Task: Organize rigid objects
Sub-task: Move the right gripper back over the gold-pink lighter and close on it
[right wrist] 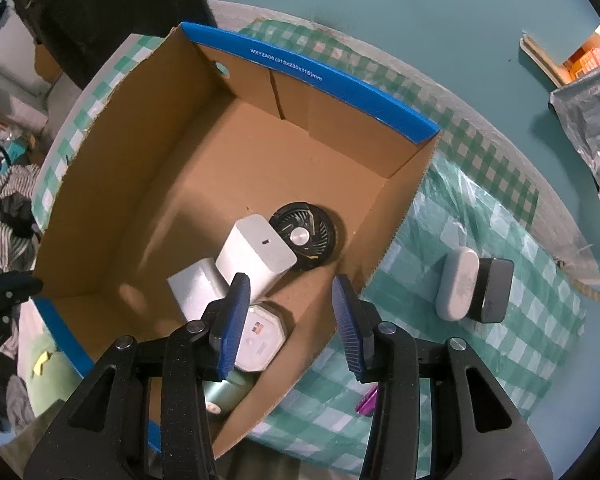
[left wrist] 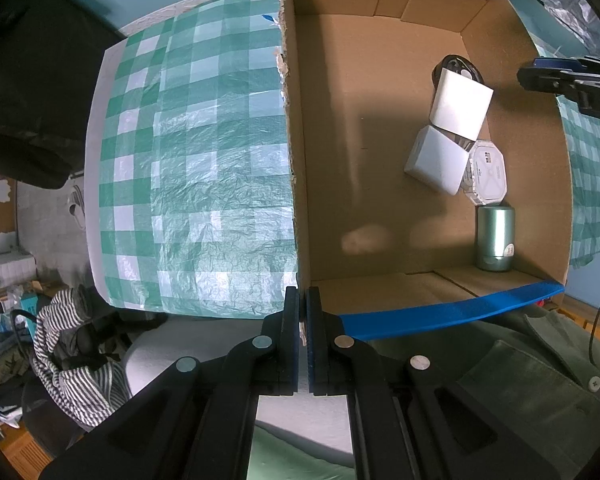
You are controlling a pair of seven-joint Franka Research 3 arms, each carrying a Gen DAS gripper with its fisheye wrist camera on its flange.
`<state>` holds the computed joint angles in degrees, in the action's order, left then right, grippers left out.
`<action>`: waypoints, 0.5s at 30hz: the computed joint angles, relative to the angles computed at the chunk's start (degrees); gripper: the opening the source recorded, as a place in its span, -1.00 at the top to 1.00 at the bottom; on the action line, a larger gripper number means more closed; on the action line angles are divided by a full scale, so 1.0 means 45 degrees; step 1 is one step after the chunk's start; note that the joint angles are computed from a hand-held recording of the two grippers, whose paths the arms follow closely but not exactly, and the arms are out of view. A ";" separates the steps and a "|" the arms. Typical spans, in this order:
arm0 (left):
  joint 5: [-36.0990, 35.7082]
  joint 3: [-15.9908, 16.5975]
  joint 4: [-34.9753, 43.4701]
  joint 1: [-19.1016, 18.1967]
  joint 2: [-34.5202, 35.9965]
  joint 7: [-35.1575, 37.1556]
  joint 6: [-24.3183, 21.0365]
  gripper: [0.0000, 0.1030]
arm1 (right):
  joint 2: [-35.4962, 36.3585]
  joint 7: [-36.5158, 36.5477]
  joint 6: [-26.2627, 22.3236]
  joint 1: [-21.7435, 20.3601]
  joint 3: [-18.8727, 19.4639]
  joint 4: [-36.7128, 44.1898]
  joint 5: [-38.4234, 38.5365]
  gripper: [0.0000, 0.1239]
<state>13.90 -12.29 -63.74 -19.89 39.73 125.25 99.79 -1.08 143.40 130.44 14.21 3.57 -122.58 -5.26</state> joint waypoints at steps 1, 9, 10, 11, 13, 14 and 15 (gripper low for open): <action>0.0002 -0.0001 -0.0017 0.0002 -0.0010 0.0000 0.0014 0.94 | -0.0023 0.0043 -0.0046 0.0006 0.0007 0.0018 -0.0034 0.30; 0.0006 -0.0004 -0.0029 0.0005 -0.0014 0.0007 0.0022 0.94 | -0.0457 0.0612 -0.0243 0.0013 0.0116 -0.0017 -0.0488 0.08; 0.0006 -0.0003 -0.0046 0.0007 -0.0026 -0.0001 0.0034 0.94 | -0.0520 0.0669 -0.0222 -0.0001 0.0129 -0.0059 -0.0519 0.08; 0.0004 -0.0002 -0.0031 0.0005 -0.0016 -0.0006 0.0022 0.94 | -0.0587 0.0726 -0.0246 -0.0014 0.0145 -0.0089 -0.0534 0.08; 0.0000 -0.0006 -0.0053 0.0011 -0.0030 -0.0005 0.0034 0.94 | -0.0733 0.0862 -0.0327 -0.0042 0.0179 -0.0158 -0.0542 0.08; -0.0003 -0.0007 -0.0050 0.0012 -0.0026 -0.0005 0.0040 0.94 | -0.0805 0.0919 -0.0353 -0.0059 0.0196 -0.0205 -0.0536 0.08; 0.0000 -0.0005 -0.0052 0.0011 -0.0025 -0.0008 0.0040 0.94 | -0.0877 0.0959 -0.0367 -0.0075 0.0210 -0.0259 -0.0518 0.08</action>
